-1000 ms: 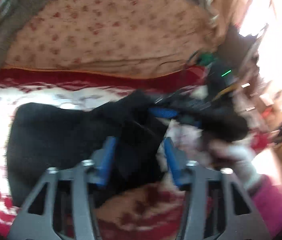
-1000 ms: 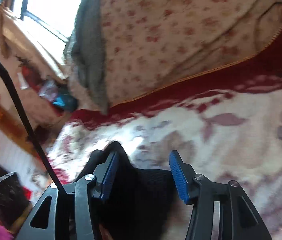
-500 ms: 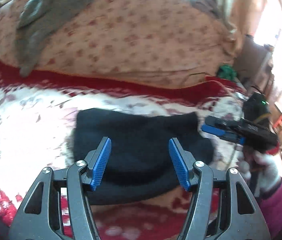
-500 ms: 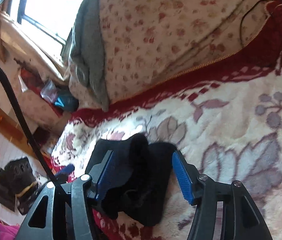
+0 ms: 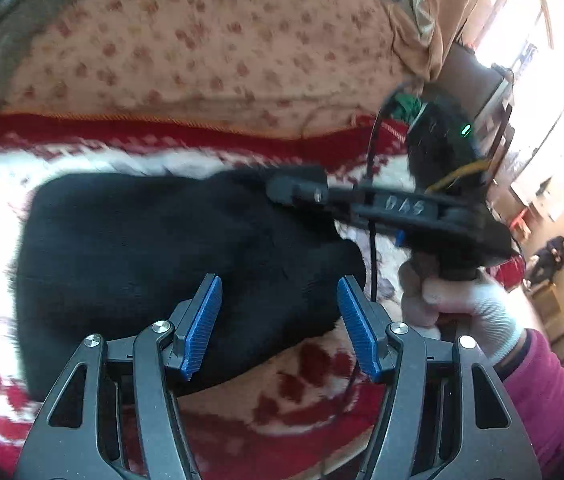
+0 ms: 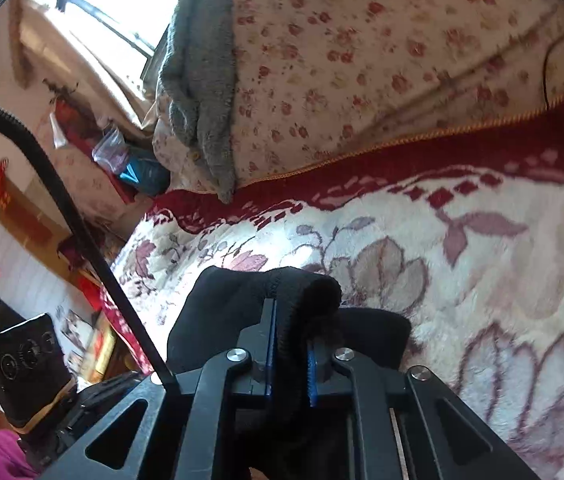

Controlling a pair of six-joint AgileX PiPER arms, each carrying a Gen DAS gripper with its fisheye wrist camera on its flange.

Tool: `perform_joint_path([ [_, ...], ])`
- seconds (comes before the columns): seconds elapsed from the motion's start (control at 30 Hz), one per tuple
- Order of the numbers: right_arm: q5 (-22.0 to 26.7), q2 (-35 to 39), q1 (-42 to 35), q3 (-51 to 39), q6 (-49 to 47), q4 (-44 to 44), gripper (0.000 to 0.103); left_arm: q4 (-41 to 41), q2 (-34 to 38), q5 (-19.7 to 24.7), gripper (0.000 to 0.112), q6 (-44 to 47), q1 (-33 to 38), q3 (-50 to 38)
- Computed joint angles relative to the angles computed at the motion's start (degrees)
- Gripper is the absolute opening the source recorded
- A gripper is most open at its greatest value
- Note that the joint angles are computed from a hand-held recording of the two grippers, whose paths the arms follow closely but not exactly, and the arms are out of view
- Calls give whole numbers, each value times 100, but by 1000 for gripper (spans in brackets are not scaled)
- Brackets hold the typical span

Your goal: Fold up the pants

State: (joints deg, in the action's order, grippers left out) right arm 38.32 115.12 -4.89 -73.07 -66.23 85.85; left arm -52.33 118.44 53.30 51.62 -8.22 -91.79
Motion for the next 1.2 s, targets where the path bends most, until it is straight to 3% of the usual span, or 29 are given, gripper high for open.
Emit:
perform_joint_path([
  [0.07,-62,-22,-15,-25,45,-72,10,-1,235,188,60,-237,-107,-216],
  [0.2,-259,108,-69,-8,115,-115,10,-4,431,140,60,-392,-191,-352],
  [0.3,-204,379,-130,100,-291,485,11,-92,453,137,60,-317,-166,-340],
  [0.37,77,447,-241,305,-725,1176,13,-24,409,154,60,-328,-161,-330],
  [0.43,81,329,-274,453,-678,1285,14,-45,313,186,60,-278,-98,-224],
  [0.63,-681,-459,-127,856,-186,491,22,664,160,12,60,-1008,-19,-330],
  [0.83,-1399,-1046,185,1150,407,-152,24,1233,-104,-506,60,-1456,41,-218],
  [1.03,-1529,-1378,575,1237,402,-142,25,1568,-185,-815,60,-1683,120,-148],
  [1.2,-1869,-1408,958,1062,963,-826,43,1679,-265,-954,60,-1663,228,-43],
])
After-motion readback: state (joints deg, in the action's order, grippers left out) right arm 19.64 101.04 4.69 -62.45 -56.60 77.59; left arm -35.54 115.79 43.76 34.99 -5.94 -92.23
